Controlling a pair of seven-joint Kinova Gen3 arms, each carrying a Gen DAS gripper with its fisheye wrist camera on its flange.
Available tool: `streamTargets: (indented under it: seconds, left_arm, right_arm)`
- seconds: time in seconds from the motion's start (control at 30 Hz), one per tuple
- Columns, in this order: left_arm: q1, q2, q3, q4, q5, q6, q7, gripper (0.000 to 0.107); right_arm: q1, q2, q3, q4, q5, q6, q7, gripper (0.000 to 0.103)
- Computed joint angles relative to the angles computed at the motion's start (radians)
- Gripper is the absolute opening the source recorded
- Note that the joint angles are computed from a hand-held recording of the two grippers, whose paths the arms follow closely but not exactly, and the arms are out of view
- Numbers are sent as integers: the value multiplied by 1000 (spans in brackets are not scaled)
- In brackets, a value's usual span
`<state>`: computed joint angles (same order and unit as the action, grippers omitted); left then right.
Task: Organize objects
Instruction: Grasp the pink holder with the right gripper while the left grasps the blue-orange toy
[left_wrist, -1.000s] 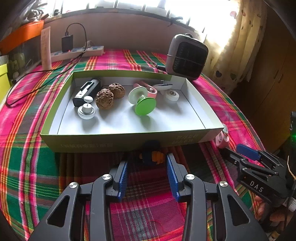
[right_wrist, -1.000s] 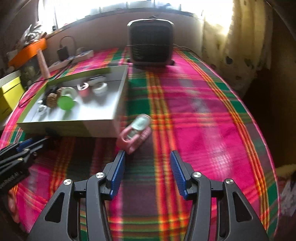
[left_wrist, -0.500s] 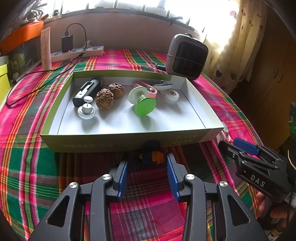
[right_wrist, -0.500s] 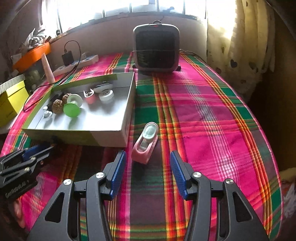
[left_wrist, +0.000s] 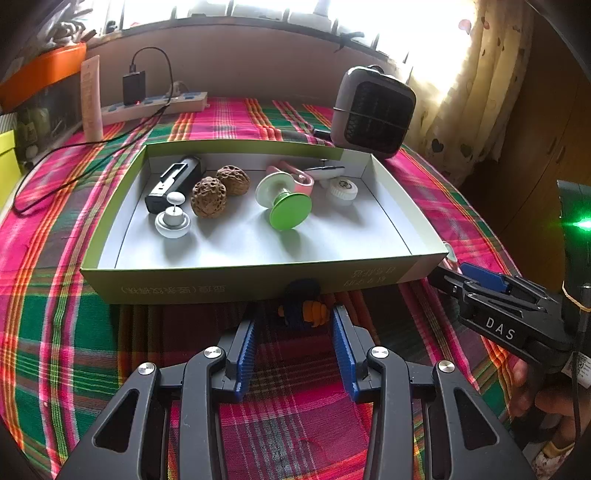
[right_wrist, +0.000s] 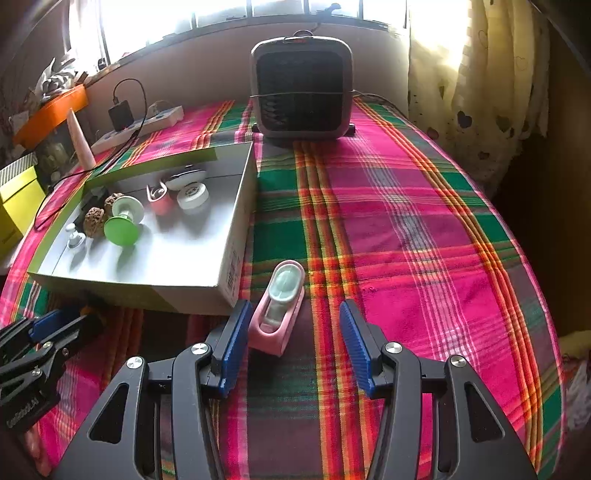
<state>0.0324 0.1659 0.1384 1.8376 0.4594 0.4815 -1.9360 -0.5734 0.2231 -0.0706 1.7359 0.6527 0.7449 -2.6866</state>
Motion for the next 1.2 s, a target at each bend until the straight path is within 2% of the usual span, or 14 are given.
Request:
streamTargets:
  seconds: [0.07,0.2,0.33,0.57,0.9,1.2]
  left_arm:
    - [1,0,-1,0,-2,0,1,36]
    - [4,-1,-3,0,-9,-1,12,33]
    - [7,-1,-6,-1,-21,-1,24,27]
    - [14,-3,-9,1,-41,-7,46,25]
    - [37,-12,-18,7,-105,-19,110,25]
    - [36,-42,-20,28,-112,-24,113,25]
  right_arm:
    - [0,2,0,-3,0,2,2,50]
    - [-2,-1,3,1,6,2,-12,40]
    - [3,-5,1,5,7,-3,-7,34]
    - [10,-12,-3,16,4,-18,-1,19]
    - [5,-27,-8,32,15,-22,-23,18]
    - [6,-62,-26,64,38,-38,-55,18]
